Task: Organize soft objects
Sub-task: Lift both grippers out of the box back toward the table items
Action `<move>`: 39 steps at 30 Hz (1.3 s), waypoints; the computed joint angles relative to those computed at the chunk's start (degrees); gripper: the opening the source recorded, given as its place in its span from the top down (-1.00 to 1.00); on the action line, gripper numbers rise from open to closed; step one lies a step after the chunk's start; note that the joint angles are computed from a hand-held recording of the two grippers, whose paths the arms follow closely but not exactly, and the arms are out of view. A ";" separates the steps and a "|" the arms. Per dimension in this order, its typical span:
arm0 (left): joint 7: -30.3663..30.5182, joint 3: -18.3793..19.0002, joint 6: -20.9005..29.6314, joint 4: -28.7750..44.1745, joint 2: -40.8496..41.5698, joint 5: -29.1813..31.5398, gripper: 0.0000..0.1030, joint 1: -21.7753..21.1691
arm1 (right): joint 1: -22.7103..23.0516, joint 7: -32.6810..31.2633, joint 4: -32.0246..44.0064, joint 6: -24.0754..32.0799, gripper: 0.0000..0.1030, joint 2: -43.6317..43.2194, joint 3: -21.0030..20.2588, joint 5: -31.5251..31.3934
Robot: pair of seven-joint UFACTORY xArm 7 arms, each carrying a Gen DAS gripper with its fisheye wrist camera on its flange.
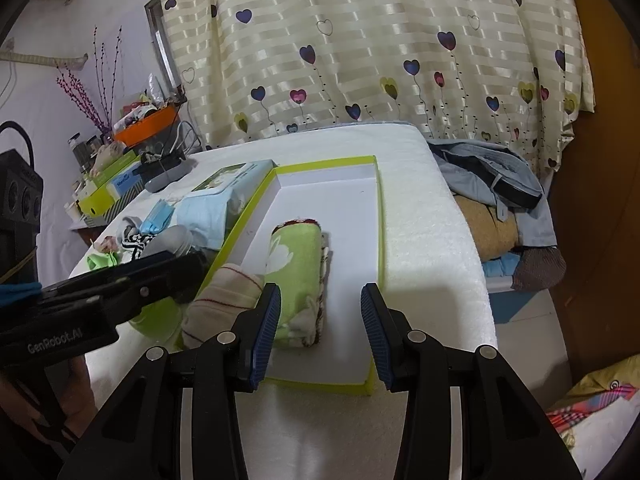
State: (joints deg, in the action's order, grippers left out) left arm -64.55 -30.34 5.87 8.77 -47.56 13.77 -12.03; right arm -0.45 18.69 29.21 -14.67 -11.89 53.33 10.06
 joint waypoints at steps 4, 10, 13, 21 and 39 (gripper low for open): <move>-0.36 1.17 3.01 -1.84 -4.16 -0.69 -0.03 -3.66 | 3.03 1.29 -0.62 0.64 0.16 -1.41 -2.39 -0.54; -1.33 1.88 9.99 -3.60 -11.48 -0.60 -0.03 -8.95 | 4.06 5.06 -0.90 2.01 0.16 -4.70 -1.79 -3.38; -2.33 2.03 14.66 -4.49 -15.63 -0.54 -0.03 -11.76 | 5.23 7.65 -1.34 3.01 0.16 -6.82 -1.64 -4.84; -5.06 2.46 29.00 -7.03 -29.01 -0.41 -0.03 -20.71 | 6.11 14.31 -1.23 4.66 0.13 -11.00 0.71 -9.06; -7.95 0.81 54.86 -10.72 -51.06 -1.21 -0.03 -35.81 | 3.76 23.52 3.33 6.03 -0.08 -12.00 6.97 -19.27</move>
State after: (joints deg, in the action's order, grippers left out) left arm -72.50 -29.53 60.73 -1.95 -98.62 12.56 -47.85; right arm 3.31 42.21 32.54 -8.64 -23.88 60.30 -9.22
